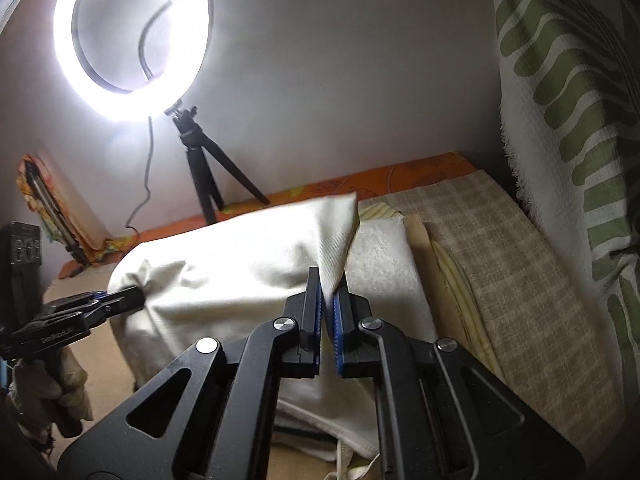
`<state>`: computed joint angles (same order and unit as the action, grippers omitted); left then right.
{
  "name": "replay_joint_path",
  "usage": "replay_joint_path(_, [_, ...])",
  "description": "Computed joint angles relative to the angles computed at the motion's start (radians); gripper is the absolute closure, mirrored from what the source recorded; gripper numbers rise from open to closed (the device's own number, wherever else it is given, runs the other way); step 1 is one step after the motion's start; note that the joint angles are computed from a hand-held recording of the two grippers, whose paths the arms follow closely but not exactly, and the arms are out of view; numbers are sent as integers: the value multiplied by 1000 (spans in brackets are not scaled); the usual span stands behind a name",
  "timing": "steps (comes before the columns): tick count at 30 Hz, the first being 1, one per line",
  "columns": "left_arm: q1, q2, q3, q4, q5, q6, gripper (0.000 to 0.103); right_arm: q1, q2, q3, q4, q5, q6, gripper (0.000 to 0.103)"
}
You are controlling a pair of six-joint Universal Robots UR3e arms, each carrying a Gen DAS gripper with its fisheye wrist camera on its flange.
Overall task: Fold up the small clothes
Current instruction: 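Lower the folded top onto the folded green garment with both tools, then open both tools and pull them back from the stacked clothes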
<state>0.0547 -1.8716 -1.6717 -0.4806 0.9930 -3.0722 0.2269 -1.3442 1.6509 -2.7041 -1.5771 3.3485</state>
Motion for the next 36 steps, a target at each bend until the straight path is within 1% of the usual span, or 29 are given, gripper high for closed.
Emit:
replay_joint_path(2, [-15,-5,3,17,44,-1,93,-6,17,-14,7,-2,8,97])
replay_joint_path(5, [-14,9,-6,24,67,-16,77,5,28,-33,32,-53,18,97])
replay_joint_path(6, [-17,18,-11,27,88,-14,69,10,26,-34,36,-70,20,97])
replay_joint_path(7, [-13,30,-17,19,87,-9,65,12,23,-35,43,-79,23,96])
replay_joint_path(9, [-3,55,-24,-12,82,-3,64,11,9,-32,64,-92,38,82])
replay_joint_path(10, [0,66,-31,-18,78,0,64,14,-4,-21,59,-102,42,73])
replay_joint_path(11, [3,79,-41,-20,76,4,63,18,-18,-10,55,-107,46,70])
replay_joint_path(13, [10,119,-71,-26,69,9,61,18,-54,13,56,-89,54,70])
replay_joint_path(18, [23,206,-119,-52,43,23,59,59,-104,5,104,-120,80,70])
replay_joint_path(24, [80,384,-205,-130,-4,78,53,139,-173,-19,174,-193,118,70])
replay_joint_path(27, [130,500,-246,-204,-42,116,52,193,-200,-47,222,-243,144,70])
replay_joint_path(29, [169,588,-278,-259,-68,152,48,228,-213,-69,254,-270,161,70])
replay_joint_path(31, [232,696,-311,-349,-116,209,43,285,-220,-106,300,-325,194,70])
replay_joint_path(32, [260,739,-320,-392,-137,236,43,309,-224,-119,318,-346,210,70])
replay_joint_path(34, [347,857,-332,-544,-195,326,41,366,-223,-157,359,-391,250,70])
replay_joint_path(36, [457,971,-321,-746,-263,451,38,420,-212,-196,397,-436,285,70])
